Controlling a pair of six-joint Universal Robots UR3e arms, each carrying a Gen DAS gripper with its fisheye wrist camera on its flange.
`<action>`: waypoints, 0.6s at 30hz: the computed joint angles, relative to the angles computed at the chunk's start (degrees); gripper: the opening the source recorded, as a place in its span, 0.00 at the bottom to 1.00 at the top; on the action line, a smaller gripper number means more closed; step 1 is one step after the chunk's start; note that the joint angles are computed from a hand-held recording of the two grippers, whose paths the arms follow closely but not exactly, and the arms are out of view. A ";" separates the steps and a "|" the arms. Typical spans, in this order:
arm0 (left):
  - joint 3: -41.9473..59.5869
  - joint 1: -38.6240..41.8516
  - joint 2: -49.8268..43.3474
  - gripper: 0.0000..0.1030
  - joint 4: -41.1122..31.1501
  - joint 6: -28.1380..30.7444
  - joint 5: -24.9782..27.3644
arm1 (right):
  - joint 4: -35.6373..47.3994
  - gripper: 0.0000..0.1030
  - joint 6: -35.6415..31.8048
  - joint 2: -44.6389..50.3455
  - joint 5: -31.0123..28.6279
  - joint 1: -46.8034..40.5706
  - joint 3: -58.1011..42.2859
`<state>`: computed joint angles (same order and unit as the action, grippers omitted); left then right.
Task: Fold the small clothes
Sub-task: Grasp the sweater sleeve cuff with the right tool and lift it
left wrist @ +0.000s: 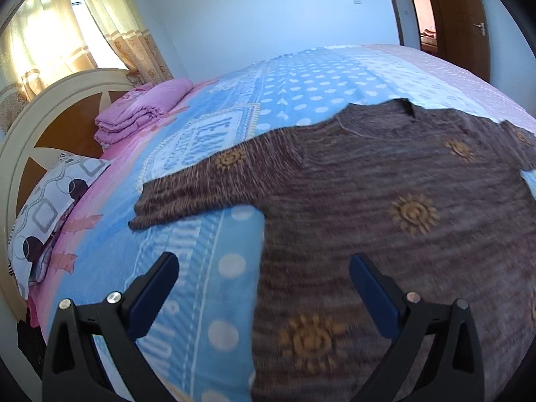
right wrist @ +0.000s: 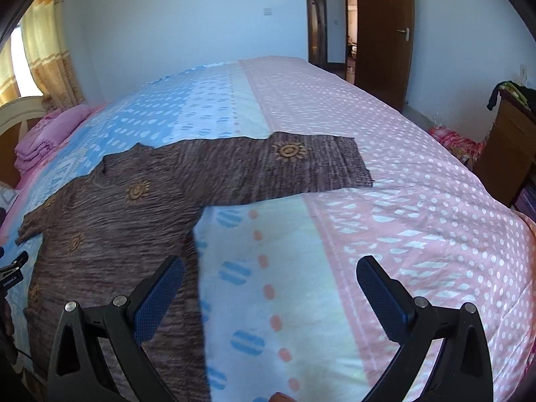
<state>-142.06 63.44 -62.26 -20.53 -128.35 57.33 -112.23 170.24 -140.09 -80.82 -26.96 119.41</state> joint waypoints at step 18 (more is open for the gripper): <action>33.57 -26.50 -50.23 1.00 21.26 -26.43 30.15 | -23.29 0.79 7.56 47.70 -1.92 -7.36 -18.03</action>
<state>-108.50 36.93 -112.49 0.73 -154.78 87.48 -135.52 177.80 -92.39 -82.74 -34.32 101.38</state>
